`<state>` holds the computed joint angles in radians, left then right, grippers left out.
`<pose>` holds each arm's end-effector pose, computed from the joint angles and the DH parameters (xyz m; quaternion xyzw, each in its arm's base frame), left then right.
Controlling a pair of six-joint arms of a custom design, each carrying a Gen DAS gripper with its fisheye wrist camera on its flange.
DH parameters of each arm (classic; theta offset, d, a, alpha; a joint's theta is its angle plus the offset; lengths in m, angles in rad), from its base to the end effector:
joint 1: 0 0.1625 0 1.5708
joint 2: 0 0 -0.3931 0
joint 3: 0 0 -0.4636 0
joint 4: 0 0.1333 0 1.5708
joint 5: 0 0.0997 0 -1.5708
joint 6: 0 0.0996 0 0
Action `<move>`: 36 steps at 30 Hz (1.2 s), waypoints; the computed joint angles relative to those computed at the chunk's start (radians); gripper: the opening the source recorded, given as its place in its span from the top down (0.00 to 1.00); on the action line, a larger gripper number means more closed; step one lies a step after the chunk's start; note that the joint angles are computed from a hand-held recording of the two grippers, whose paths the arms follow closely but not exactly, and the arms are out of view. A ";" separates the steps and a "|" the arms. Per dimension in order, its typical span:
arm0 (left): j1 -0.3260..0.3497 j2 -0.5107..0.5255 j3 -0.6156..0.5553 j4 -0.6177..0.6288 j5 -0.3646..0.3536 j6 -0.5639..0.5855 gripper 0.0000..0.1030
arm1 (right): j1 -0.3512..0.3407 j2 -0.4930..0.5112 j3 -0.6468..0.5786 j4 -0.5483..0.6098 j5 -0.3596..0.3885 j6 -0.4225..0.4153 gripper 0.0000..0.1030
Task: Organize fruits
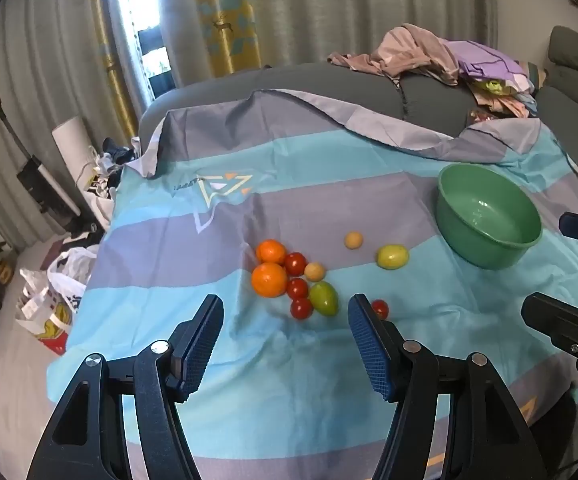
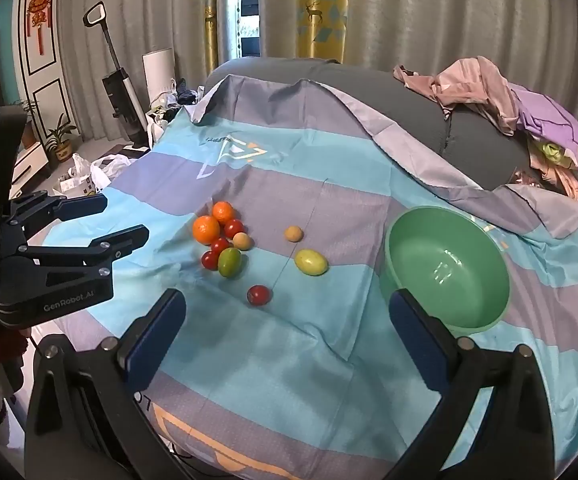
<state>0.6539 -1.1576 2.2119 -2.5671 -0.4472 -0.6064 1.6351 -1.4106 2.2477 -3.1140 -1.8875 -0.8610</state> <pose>-0.2483 -0.4714 0.0706 0.1461 0.8334 -0.3497 0.4023 0.1349 -0.5028 0.1989 0.3648 -0.8535 0.2573 0.2688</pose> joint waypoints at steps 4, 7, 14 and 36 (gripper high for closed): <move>0.001 0.005 -0.005 -0.004 -0.005 0.008 0.37 | 0.003 0.006 0.011 -0.023 -0.009 0.005 0.01; 0.004 0.006 -0.006 -0.010 -0.009 0.017 0.37 | -0.004 0.006 0.012 -0.028 -0.004 0.001 0.01; 0.007 0.010 -0.009 -0.013 -0.008 0.024 0.37 | -0.043 0.006 0.015 -0.036 0.101 0.015 0.01; 0.007 0.023 -0.013 -0.016 -0.004 0.024 0.37 | -0.035 0.016 0.000 0.001 0.068 0.032 0.01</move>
